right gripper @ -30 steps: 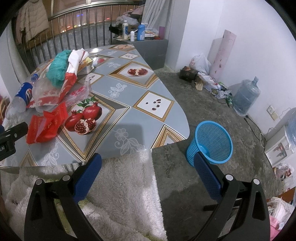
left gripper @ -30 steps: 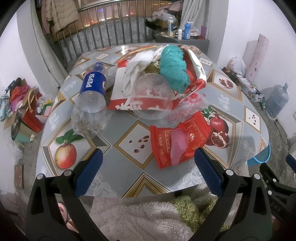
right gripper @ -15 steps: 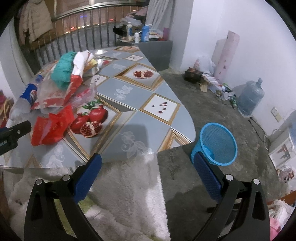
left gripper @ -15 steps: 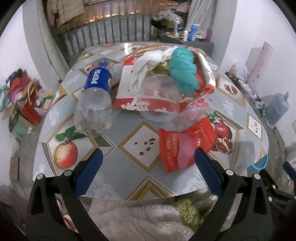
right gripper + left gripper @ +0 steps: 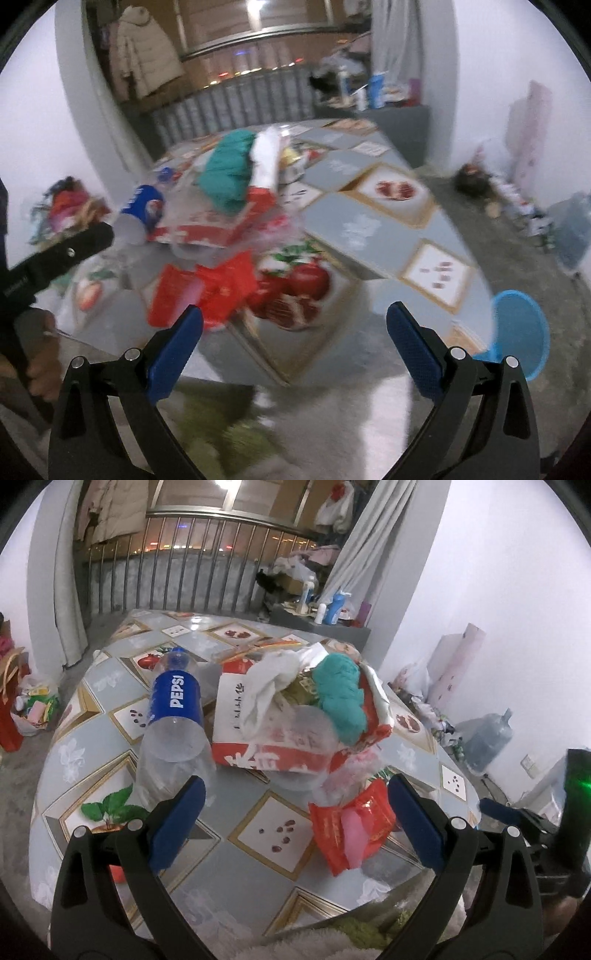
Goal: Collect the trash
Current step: 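Reach the right tool to the Pepsi bottle and close on it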
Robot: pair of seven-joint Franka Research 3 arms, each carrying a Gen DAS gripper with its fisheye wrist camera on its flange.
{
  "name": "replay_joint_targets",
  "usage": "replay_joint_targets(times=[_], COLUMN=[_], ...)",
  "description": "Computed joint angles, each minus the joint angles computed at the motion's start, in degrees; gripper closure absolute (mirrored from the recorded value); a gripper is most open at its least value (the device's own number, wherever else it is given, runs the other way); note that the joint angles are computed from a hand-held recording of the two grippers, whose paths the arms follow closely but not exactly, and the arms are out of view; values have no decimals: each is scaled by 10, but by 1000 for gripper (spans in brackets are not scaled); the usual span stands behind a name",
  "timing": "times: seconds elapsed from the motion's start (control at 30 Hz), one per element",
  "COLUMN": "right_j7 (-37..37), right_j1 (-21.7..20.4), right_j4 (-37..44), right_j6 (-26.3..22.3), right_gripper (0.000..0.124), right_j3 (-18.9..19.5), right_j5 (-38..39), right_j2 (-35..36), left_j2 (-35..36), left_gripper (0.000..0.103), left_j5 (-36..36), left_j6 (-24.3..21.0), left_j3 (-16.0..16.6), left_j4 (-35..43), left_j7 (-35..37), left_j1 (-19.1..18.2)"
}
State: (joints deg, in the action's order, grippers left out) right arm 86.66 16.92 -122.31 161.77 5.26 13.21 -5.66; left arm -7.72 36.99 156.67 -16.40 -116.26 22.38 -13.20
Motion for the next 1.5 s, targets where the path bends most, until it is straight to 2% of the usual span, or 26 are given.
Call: replay_joint_targets(times=[0.13, 0.23, 0.33, 0.57, 0.77, 0.93, 1.17, 1.3, 1.4, 1.5], right_j7=[-85, -114, -118, -124, -116, -109, -87, -132, -182, -188], right_j1=[15, 10, 2, -11, -12, -12, -11, -12, -8, 8], right_j4=[54, 86, 105, 144, 171, 180, 176, 176, 221, 306], right_j6=[-48, -86, -113, -165, -171, -175, -162, -131, -137, -162], right_gripper=[28, 36, 43, 56, 68, 79, 79, 79, 77, 71], right_j3=[-11, -10, -8, -3, 2, 4, 1, 8, 18, 27], right_j5=[125, 184, 208, 238, 227, 218, 200, 221, 249, 235], right_j2=[42, 69, 86, 119, 144, 152, 145, 125, 139, 186], left_j2=[-5, -3, 0, -7, 1, -5, -17, -24, -37, -53], left_gripper=[7, 7, 7, 7, 8, 9, 9, 9, 9, 9], left_j5=[-10, -22, -41, -28, 4, -10, -6, -9, 23, 34], left_j6=[34, 46, 46, 101, 81, 90, 94, 91, 74, 27], left_j3=[10, 15, 19, 20, 14, 27, 29, 31, 21, 17], left_j4=[-14, -17, -18, -36, -22, -29, -40, -46, -52, -57], left_j7=[7, 29, 42, 45, 33, 20, 3, -11, -54, -89], left_j1=[8, 11, 15, 36, 49, 56, 73, 85, 105, 115])
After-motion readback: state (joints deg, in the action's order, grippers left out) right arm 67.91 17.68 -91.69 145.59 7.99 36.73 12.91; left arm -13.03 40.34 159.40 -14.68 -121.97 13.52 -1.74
